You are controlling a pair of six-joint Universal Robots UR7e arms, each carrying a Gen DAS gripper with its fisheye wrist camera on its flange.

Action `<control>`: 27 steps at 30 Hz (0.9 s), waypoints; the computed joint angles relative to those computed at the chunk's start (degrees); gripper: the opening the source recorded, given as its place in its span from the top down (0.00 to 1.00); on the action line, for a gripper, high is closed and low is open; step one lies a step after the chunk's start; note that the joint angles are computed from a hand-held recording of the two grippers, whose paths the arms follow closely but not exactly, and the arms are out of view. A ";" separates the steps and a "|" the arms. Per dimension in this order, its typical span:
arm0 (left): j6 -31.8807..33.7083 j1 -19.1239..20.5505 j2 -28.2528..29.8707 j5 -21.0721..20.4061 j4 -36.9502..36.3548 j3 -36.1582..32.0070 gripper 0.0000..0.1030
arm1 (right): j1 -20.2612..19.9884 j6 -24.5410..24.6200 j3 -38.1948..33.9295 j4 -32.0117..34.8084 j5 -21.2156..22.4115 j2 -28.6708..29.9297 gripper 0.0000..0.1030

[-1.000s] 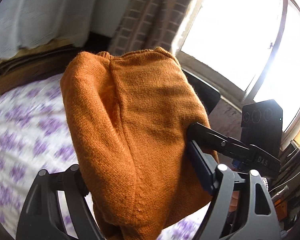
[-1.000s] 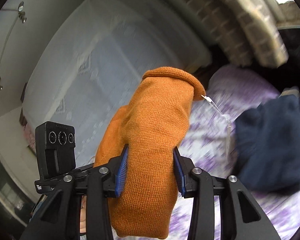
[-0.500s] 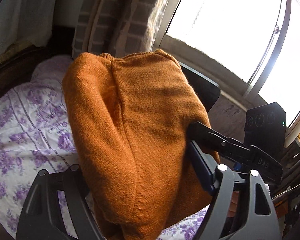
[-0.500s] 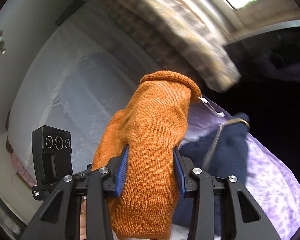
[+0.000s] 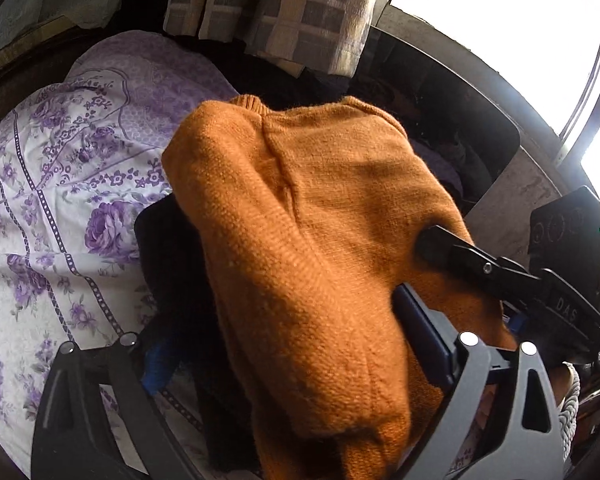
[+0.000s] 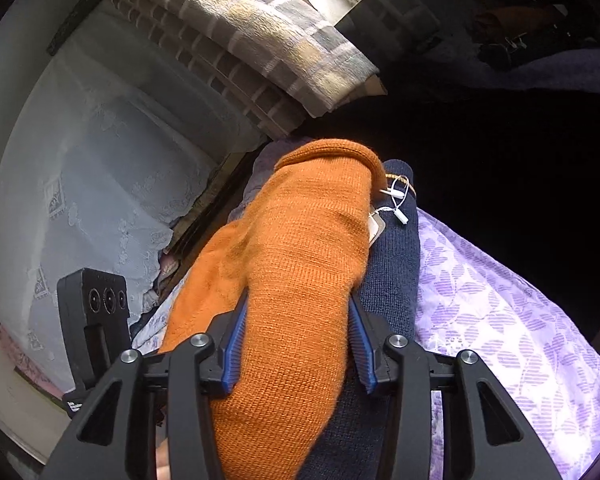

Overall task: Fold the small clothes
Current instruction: 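Carry the cardigan with the right gripper onto the dark navy folded garment, then lower the cardigan onto the navy garment and open the right gripper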

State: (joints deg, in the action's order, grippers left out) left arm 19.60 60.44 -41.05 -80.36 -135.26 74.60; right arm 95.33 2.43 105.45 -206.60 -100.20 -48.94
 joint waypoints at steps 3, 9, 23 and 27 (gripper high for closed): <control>0.22 -0.05 -0.30 0.34 -0.88 0.76 0.09 | -0.42 -0.63 0.30 -2.09 1.04 0.57 0.57; -2.93 -0.34 -1.61 2.77 -2.33 2.94 0.04 | 0.85 -5.03 -0.79 -6.27 -2.20 2.97 0.55; 0.30 -3.30 -16.36 16.17 -20.13 21.87 0.04 | 13.07 0.74 -1.28 -7.16 -29.82 4.60 0.47; 1.20 -3.18 -20.73 18.44 -22.54 26.12 0.04 | 18.32 0.47 -1.39 -9.81 -38.62 7.75 0.36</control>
